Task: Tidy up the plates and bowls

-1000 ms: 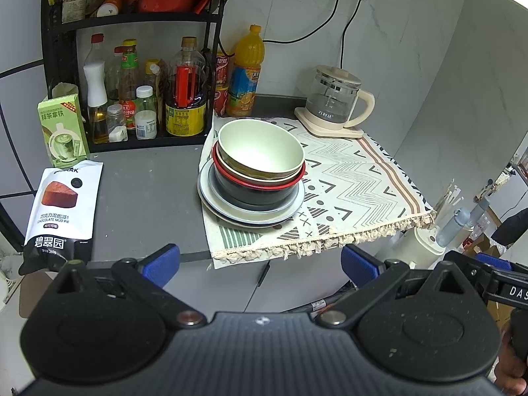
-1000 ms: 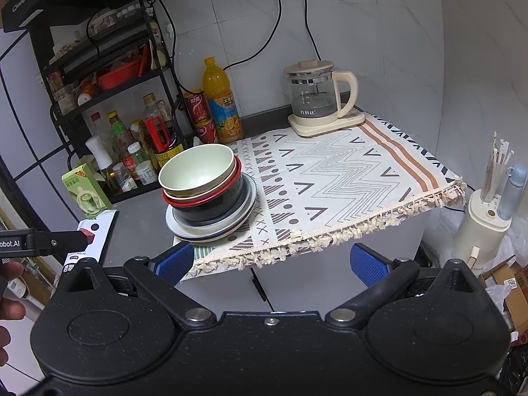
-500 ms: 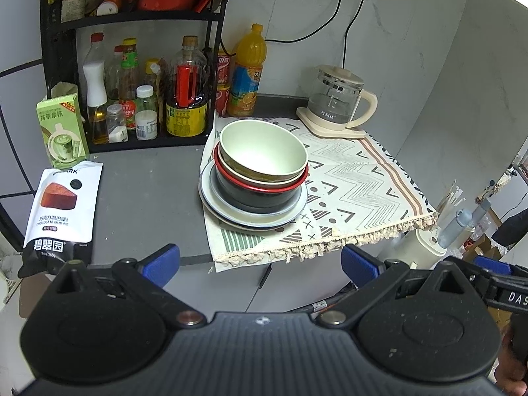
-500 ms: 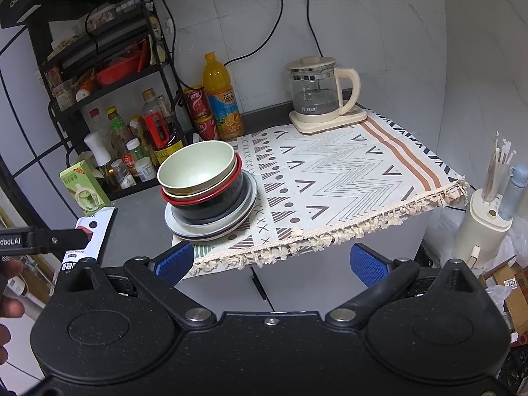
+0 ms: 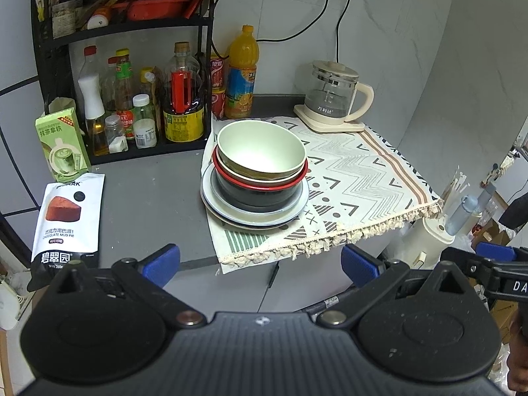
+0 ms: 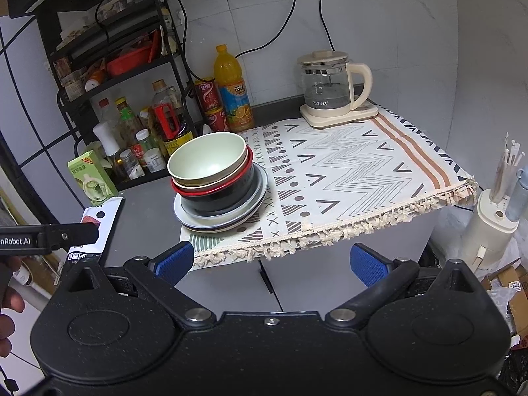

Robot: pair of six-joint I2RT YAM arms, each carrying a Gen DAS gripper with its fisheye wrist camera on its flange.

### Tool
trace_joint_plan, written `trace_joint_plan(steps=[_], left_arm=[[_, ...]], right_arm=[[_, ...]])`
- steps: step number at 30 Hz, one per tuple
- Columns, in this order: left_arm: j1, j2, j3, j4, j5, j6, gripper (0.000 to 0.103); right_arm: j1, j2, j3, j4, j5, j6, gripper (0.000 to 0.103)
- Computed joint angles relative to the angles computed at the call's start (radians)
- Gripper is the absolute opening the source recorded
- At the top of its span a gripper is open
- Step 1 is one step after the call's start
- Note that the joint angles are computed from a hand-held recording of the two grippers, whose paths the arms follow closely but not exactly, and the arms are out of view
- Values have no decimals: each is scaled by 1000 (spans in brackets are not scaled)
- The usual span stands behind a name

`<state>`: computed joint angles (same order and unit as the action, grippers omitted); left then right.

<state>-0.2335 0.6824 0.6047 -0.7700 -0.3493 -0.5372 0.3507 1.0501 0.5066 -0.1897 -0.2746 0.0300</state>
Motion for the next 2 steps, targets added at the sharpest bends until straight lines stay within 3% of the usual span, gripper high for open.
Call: trace_joint_plan(steps=[2], left_arm=[[0, 5, 3, -6, 5, -3, 103]], right_arm=[[-8, 5, 1, -3, -10, -10, 102]])
